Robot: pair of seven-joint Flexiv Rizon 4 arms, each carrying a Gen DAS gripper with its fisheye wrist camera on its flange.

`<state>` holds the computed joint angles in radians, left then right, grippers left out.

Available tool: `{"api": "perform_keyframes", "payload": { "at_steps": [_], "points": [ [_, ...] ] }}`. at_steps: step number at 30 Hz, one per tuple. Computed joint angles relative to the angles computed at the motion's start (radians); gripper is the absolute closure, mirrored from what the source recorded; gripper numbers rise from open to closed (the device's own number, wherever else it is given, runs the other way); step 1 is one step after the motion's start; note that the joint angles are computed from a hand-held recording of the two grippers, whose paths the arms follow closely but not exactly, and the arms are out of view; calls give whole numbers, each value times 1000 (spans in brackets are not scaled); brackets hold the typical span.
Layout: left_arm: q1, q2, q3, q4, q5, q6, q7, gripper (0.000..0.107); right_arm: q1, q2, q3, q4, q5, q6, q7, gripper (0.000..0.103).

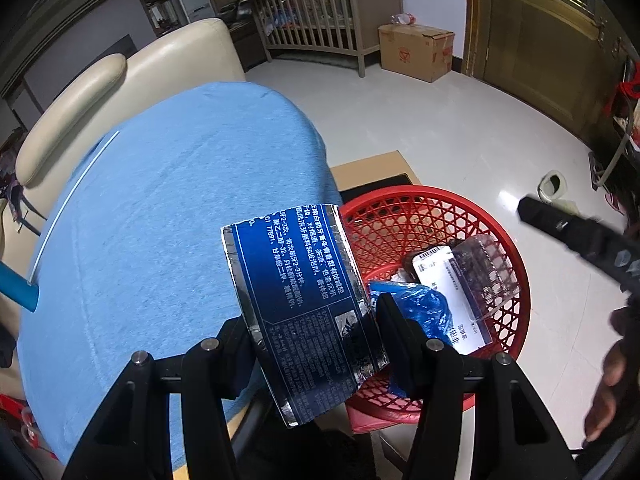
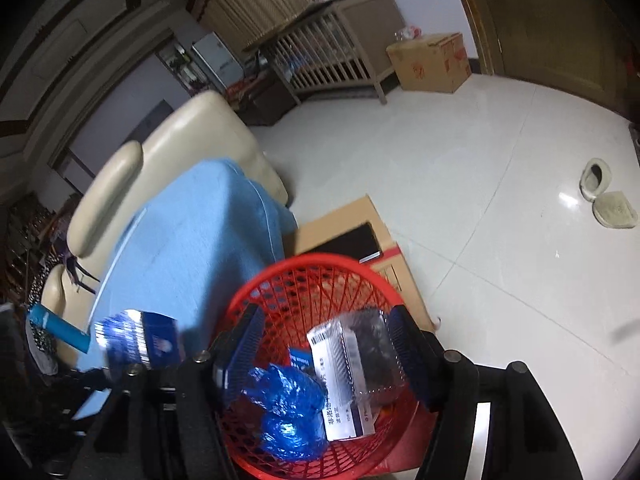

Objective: Collect trash
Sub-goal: 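Open right gripper dropping clear tray while left gripper drops foil packet into basket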

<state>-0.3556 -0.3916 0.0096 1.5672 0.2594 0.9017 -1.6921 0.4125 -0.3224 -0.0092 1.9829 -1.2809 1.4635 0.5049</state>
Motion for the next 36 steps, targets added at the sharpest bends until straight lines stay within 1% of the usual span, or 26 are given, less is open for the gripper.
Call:
{"api": "perform_keyframes", "payload": {
  "at_steps": [1, 4, 9, 16, 19, 20, 21, 22, 23, 25, 30, 36],
  "points": [
    [-3, -2, -1, -3, 3, -2, -1, 49, 3, 10, -5, 1, -15, -4, 13, 34],
    [-11, -17, -3, -19, 9, -11, 3, 49, -14, 31, -12, -1, -119, 1, 105, 34],
    [-22, -40, -3, -45, 12, -29, 5, 49, -63, 37, 24, -6, -177, 5, 147, 34],
    [-35, -79, -5, -85, 5, -51, 15, 49, -124, 49, 55, -6, -279, 13, 244, 34],
    [-37, -101, -12, -107, -13, -68, 36, 48, -145, 53, 69, -5, -300, 12, 260, 35],
    [-33, -107, -19, -112, -28, -75, 50, 43, -151, 55, 72, -4, -305, 12, 264, 35],
    [-21, -114, -37, -115, -60, -86, 82, 33, -156, 56, 75, -4, -312, 13, 269, 34],
    [-18, -118, -44, -117, -78, -93, 101, 28, -161, 57, 78, -5, -321, 13, 276, 34],
    [-22, -120, -42, -120, -79, -94, 113, 26, -165, 58, 81, -6, -327, 13, 282, 34],
    [-36, -119, -29, -115, -65, -76, 110, 26, -171, 58, 86, -7, -337, 13, 290, 34],
    [-24, -95, -27, -78, -97, -49, 116, 26, -175, 67, 98, -12, -348, -8, 295, 35],
    [-3, -47, -26, -22, -112, 3, 124, 26, -151, 87, 104, -10, -308, -71, 278, 34]
  ]
}}
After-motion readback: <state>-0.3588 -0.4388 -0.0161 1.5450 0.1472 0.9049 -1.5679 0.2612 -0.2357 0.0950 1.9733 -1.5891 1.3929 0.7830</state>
